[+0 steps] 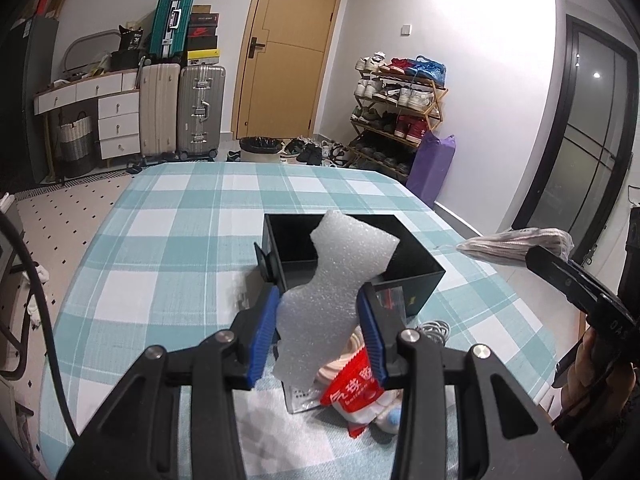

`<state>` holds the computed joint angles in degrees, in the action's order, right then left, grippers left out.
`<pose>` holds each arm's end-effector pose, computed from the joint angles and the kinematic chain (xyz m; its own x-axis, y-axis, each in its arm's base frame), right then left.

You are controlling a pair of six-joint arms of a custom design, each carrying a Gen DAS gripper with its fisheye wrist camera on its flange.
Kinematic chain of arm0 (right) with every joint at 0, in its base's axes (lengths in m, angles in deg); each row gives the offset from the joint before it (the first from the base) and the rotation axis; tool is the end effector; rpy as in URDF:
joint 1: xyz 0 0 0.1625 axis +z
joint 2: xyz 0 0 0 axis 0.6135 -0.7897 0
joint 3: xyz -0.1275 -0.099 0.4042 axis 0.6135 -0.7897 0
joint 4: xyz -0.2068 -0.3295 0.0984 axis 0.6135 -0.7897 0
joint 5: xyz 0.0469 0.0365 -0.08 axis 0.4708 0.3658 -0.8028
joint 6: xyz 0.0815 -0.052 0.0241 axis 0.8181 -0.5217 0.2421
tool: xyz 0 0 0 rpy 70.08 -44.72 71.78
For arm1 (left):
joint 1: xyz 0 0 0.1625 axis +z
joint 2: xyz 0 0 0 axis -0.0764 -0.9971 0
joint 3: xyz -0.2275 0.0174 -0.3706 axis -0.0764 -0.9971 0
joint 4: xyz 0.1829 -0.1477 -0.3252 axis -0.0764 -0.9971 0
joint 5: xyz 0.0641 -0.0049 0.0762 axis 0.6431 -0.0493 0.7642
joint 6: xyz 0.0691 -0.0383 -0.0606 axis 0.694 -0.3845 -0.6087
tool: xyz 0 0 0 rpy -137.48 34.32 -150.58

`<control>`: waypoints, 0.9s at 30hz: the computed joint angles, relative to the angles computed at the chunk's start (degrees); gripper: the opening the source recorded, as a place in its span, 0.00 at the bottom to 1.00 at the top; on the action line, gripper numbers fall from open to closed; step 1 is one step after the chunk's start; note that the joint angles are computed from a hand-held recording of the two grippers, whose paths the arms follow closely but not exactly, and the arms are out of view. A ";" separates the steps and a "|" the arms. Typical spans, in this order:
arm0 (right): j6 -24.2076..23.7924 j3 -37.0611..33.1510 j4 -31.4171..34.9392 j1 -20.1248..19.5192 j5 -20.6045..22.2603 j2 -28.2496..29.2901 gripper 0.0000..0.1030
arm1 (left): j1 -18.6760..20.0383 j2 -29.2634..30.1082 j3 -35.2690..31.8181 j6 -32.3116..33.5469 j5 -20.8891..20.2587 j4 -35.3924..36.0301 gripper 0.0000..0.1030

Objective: Organize soft objects
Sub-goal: 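Lift the foam sheet into the black box while the right tool carries the cable bag there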

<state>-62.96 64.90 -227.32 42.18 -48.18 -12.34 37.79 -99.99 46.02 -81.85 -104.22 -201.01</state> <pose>0.0732 -0.5294 0.3725 -0.7090 -0.5461 0.4462 -0.6820 0.3702 -0.6307 -0.3718 -0.5044 0.0962 -0.8306 0.0698 -0.5525 0.4908 0.5605 -0.6671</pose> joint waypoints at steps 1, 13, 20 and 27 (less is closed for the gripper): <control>-0.04 -0.28 -0.06 0.21 -0.06 0.27 0.46 | 0.17 0.12 -0.53 0.34 -0.14 0.15 0.38; 1.50 -3.82 0.33 1.60 -0.68 4.04 0.44 | 2.85 1.57 -5.67 3.14 -3.02 1.13 0.38; 2.44 -5.75 0.82 2.20 -0.60 5.62 0.44 | 4.23 2.34 -7.75 3.83 -4.41 1.95 0.38; 2.80 -8.06 0.47 3.61 -0.02 7.78 0.44 | 5.29 3.85 -10.84 6.06 -4.78 2.05 0.38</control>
